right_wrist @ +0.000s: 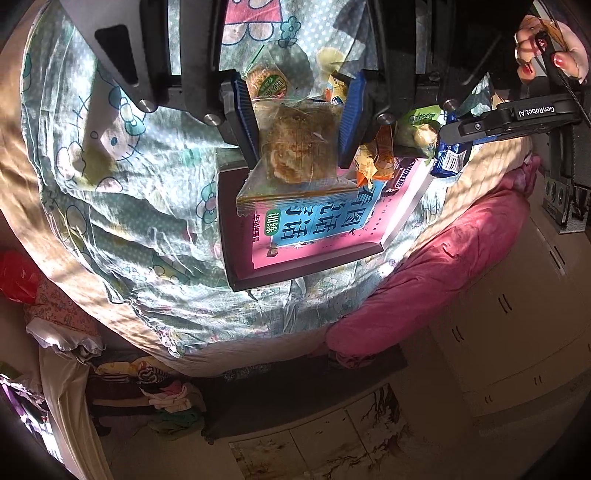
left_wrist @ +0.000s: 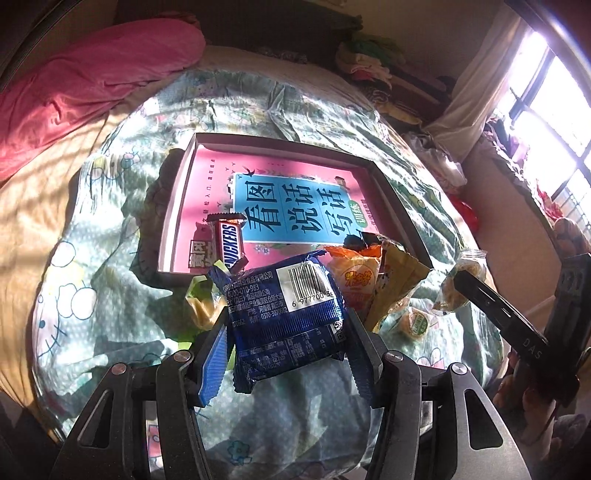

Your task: Organize snacks

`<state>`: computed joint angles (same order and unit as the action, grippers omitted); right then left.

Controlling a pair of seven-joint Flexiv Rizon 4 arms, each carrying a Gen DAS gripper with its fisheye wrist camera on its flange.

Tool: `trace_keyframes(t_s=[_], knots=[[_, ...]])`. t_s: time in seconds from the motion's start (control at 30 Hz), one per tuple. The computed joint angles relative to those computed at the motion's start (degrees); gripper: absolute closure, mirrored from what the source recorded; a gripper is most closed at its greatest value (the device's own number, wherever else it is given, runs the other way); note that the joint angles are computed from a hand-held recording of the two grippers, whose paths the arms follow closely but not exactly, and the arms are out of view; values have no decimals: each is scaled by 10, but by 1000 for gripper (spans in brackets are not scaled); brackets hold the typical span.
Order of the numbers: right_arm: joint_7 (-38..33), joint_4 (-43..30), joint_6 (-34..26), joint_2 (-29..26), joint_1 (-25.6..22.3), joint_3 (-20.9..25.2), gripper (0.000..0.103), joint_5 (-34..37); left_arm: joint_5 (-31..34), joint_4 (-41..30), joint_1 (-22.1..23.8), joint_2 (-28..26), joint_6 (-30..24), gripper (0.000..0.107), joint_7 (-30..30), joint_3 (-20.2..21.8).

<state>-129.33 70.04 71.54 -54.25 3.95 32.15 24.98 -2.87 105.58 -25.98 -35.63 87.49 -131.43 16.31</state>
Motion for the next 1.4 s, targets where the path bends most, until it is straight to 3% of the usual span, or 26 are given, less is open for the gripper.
trace_keyframes(t_s=[0.47, 1.4], knots=[[5, -12, 23, -8, 6, -2, 61, -9, 3, -19, 3, -9, -6, 48, -14, 22], [24, -39, 48, -33, 17, 8, 61, -57, 9, -80, 31, -49, -20, 48, -11, 10]])
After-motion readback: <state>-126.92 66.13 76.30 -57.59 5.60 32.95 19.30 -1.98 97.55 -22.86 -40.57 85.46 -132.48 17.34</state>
